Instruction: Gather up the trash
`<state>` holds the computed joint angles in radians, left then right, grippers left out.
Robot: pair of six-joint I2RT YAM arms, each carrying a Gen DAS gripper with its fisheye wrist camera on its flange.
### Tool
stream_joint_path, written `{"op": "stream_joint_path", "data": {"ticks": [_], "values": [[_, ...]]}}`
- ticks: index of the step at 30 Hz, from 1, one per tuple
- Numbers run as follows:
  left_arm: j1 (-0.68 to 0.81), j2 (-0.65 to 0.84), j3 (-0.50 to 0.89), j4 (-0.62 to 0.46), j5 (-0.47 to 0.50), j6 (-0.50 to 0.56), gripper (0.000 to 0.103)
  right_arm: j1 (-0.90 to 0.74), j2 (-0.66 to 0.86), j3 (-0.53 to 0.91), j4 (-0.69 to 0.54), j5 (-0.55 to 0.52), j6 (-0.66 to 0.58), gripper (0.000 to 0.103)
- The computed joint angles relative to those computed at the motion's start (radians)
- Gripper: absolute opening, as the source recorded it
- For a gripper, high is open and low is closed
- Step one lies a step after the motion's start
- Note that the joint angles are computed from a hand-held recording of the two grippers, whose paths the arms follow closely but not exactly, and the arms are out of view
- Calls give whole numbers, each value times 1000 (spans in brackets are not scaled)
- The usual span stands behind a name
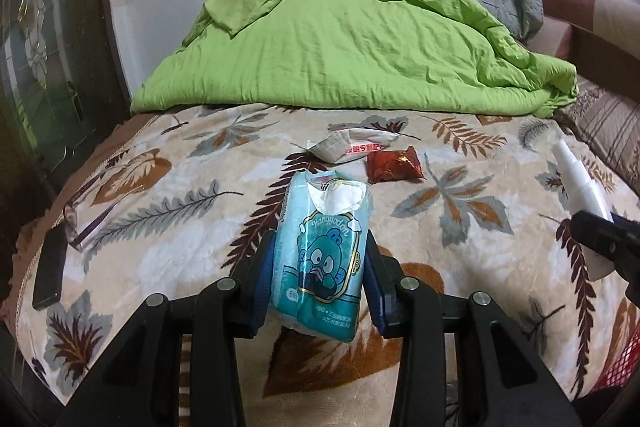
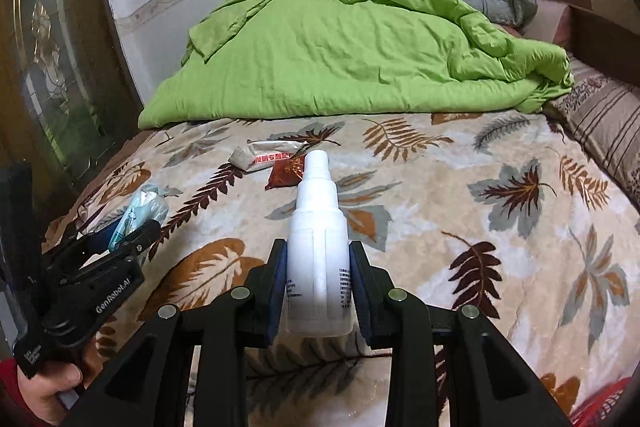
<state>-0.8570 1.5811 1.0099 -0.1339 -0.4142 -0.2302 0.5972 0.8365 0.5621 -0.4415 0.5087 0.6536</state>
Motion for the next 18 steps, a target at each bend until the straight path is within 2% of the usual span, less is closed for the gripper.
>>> {"op": "stream_joint_path", "data": {"ticks": [11, 18], "values": [[5, 15, 7, 4, 6, 6, 39, -81, -35, -33, 30, -93, 12, 33], [4, 25, 11, 9, 11, 3, 39, -91, -36, -35, 33, -106, 14, 33]]}}
